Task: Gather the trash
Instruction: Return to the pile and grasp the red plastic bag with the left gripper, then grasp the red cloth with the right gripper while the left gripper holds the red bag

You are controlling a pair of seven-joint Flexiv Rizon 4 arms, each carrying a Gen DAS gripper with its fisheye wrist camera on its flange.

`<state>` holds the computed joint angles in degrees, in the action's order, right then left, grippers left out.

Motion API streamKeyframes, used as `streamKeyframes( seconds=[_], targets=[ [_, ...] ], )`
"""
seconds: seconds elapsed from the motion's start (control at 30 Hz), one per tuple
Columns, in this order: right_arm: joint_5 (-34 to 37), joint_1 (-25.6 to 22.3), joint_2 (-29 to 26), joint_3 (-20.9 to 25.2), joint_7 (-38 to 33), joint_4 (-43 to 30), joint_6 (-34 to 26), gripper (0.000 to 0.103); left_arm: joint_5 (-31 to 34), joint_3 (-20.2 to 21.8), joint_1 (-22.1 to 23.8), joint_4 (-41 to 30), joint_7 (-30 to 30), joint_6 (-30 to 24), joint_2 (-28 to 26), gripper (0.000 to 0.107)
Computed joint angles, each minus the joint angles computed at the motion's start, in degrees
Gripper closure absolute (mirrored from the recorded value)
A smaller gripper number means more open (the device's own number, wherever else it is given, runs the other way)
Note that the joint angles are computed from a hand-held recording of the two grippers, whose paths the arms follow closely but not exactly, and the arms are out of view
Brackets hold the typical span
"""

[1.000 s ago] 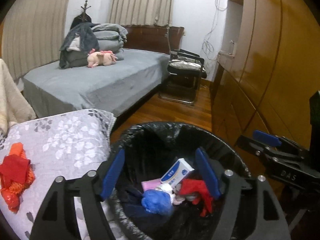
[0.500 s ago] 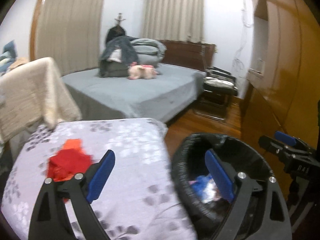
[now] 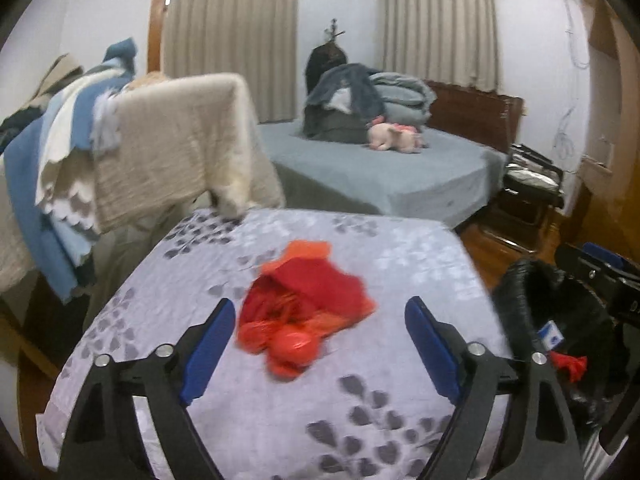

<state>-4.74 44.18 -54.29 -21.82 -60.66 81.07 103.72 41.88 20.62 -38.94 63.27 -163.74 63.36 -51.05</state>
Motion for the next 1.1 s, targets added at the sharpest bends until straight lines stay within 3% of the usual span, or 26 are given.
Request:
streamKeyframes(
  seconds=[0.3, 0.63, 0.8, 0.87, 0.97, 1.1],
  targets=[
    [-5.27, -2.08, -7.19, 3.04, 3.74, -11.14, -6.01, 0.006, -2.82, -1.47, 3.17, 2.33, 0.93, 0.9, -1.75, 0.033],
    [-12.17, -5.78, -10.74, 7.1, 7.07, -17.0, -10.25, 0.006, -10.42, -3.19, 6.42, -2.94, 7.63, 1.4, -7.79, 0.035],
    [-14.36, -7.3, -11.84, 8.82, 7.53, -19.28, -11.87, 0.006, -14.31, -3.73, 7.66, -4.34, 10.05, 3.14, -10.18, 0.046],
    [-14.98, -7.93, -12.26, 9.76, 7.69, -20.13, -12.55, 0.006, -15.91, -4.29, 8.31, -4.29, 11.34, 4.87, -10.77, 0.057],
    [-15.9, -8.51, -12.69, 10.96, 7.6, -21.0, -13.35, 0.006, -17.72, -3.48, 7.99, -4.06, 12.54, 6.57, -11.23, 0.067],
    [-16.65, -8.71, -13.08, 11.86, 7.61, -21.7, -13.87, 0.006, -19.49, -1.65, 7.09, -2.47, 12.1, 8.63, -10.69, 0.07]
  ],
)
